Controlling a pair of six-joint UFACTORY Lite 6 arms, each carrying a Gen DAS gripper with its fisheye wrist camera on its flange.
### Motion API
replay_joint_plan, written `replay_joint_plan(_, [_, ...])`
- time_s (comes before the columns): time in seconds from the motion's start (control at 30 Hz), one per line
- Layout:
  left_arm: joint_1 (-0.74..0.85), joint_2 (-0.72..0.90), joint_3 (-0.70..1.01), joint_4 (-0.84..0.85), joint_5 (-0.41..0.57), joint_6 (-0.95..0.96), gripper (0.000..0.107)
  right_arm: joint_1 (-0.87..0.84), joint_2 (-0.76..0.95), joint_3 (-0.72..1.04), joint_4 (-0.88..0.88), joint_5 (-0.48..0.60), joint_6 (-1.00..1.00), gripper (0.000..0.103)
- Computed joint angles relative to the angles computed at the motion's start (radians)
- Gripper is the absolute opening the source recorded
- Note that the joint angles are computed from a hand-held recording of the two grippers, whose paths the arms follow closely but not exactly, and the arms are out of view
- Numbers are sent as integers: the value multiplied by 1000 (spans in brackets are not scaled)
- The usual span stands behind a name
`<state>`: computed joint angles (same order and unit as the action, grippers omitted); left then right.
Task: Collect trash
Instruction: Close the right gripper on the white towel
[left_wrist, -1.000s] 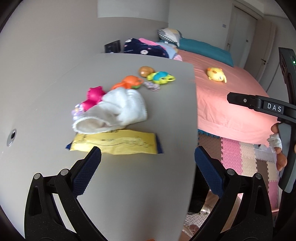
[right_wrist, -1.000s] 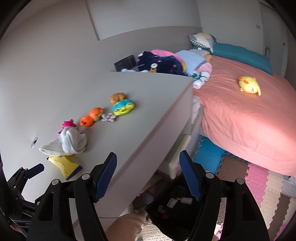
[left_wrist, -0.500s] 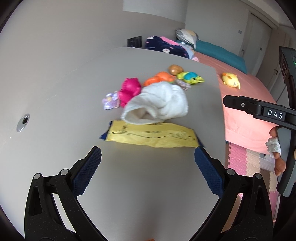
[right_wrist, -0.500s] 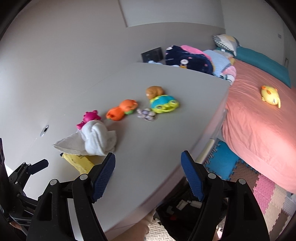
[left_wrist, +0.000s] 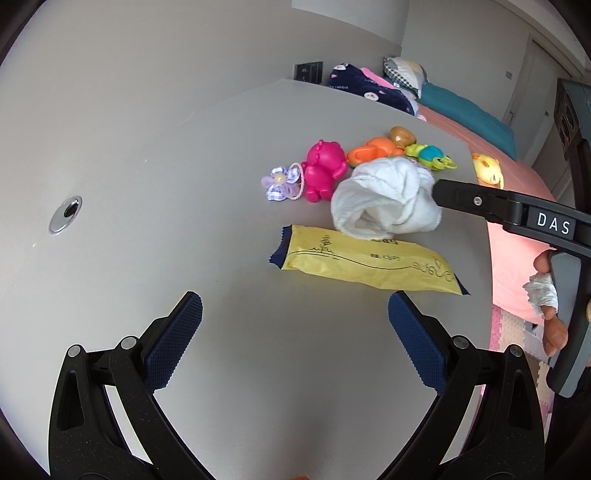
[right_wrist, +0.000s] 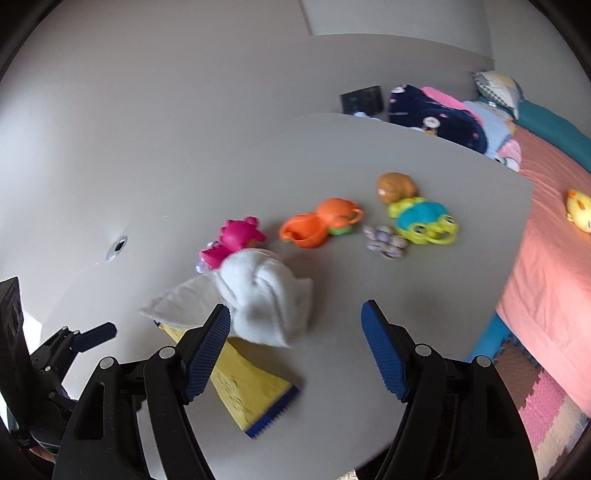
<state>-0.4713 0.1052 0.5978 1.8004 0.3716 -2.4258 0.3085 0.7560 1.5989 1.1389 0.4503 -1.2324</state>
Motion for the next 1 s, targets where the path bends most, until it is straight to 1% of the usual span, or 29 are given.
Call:
replay_joint_plan(0.17, [11, 35, 29, -4, -5, 19, 97, 25, 64, 76, -38, -7, 45, 74])
replay_joint_plan(0.3, [23, 58, 45, 5, -16, 17, 97, 25, 116, 135, -52, 14, 65, 74])
replay_joint_plan(0.33, [25, 60, 46, 4, -18, 18, 97, 27, 124, 143, -53, 15, 60, 72])
replay_joint_plan(0.37, [27, 66, 50, 4, -21, 18, 97, 29, 131, 149, -52, 14, 49, 70])
replay_joint_plan(0.43, [33, 76, 58, 8, -26, 17, 97, 29, 143, 162, -48, 32, 37, 60])
replay_joint_plan(0.47, [33, 80, 61, 7, -26, 17, 97, 29, 151, 174, -59, 45, 49, 57])
replay_joint_plan(0.5, [33, 84, 65, 0, -27, 24, 97, 28, 161, 190, -70, 68, 57, 49])
replay_joint_plan(0.53, [30, 87, 68, -9, -25, 29, 97, 27, 171, 207, -81, 90, 65, 39])
replay_joint_plan(0.6, [24, 96, 80, -46, -17, 54, 97, 32, 159, 194, -79, 82, 59, 37])
replay_joint_plan(0.63, [21, 97, 84, -65, -15, 69, 97, 32, 150, 180, -58, 80, 37, 35])
replay_joint_plan(0.73, [9, 106, 104, -102, -14, 92, 97, 17, 131, 157, -7, 87, -2, 32])
replay_joint_plan(0.9, [-22, 161, 189, -251, 14, 216, 97, -17, 29, 45, 130, 44, -132, 32])
replay_joint_plan(1.0, [-27, 175, 223, -302, 10, 246, 97, -43, -22, 3, 178, 37, -182, 32])
